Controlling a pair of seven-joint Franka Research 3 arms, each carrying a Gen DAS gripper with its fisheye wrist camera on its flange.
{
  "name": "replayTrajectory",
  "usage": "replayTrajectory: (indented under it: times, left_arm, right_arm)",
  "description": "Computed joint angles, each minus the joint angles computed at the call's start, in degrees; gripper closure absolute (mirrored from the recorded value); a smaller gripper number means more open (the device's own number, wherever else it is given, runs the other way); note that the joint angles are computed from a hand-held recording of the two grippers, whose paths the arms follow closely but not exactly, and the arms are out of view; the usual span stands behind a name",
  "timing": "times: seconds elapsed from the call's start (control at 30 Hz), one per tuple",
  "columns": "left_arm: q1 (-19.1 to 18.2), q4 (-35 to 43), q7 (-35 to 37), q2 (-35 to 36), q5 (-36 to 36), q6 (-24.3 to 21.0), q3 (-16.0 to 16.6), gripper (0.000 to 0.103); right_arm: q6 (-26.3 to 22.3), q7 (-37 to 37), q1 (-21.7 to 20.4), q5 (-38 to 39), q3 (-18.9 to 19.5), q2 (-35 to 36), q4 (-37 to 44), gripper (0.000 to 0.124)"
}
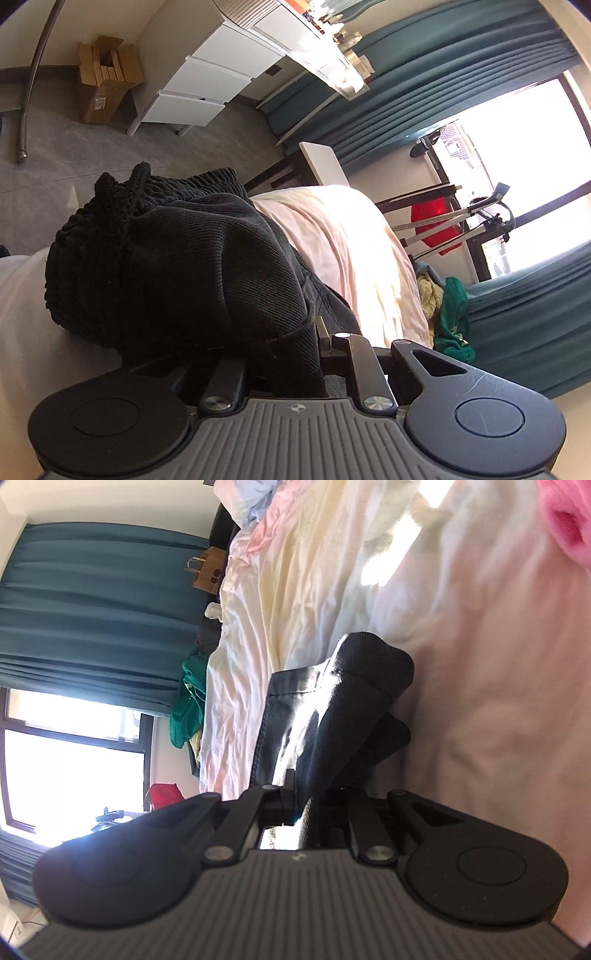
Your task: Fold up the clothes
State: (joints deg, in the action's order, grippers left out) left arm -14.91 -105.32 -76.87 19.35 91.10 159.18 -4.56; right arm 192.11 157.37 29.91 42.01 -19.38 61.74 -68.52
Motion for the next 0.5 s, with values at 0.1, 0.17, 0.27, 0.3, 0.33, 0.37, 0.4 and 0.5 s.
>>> replayTrajectory:
  times: [0.1,0.17,0.27,0.3,0.33,0.37,0.4,0.5]
  left_arm:
    - [-0.21,-1.16,-2.31,0.04,3.31,-0.28,-0.19,0.078]
    - [0.08,-0.54,1.02,0.72,0.90,-0.08,-0.72,0.070]
    - [-0.47,-0.57,14.79,0.36,-9.57,-2.23,-1.60,0.038]
    - [-0.98,-1.18,18.18,-0.27,-12.20,-3.40,-1.70,0.025]
    - [-1.51,-1.75,20.95,-0.93,-14.25,-4.56,-1.73,0.024]
    - [-1.98,-2.51,22.28,-1.70,-14.99,-5.06,-1.53,0.024]
    - [-2.33,-3.34,23.07,-2.52,-15.21,-5.31,-1.34,0.023]
    - [-3.30,-4.67,29.67,-4.78,-18.21,-9.42,-2.17,0.020]
  right_arm:
    - [0.76,1.20,-1.17,0.88,2.11,1.01,1.19,0.113]
    - [1.25,-0.48,-2.68,-0.70,4.58,0.35,0.56,0.112]
    - [5.87,-3.94,-10.39,-5.45,17.03,-0.89,-0.62,0.111]
    - [7.25,-4.46,-12.67,-6.88,20.56,-1.16,-1.28,0.111]
    - [7.98,-5.17,-13.99,-7.67,22.52,-1.56,-2.09,0.110]
    - [8.69,-5.80,-15.32,-8.49,24.45,-1.92,-2.92,0.110]
    - [9.36,-6.35,-16.61,-9.32,26.29,-2.18,-3.63,0.108]
    - [10.41,-6.68,-19.79,-12.13,30.83,-1.93,-4.29,0.095]
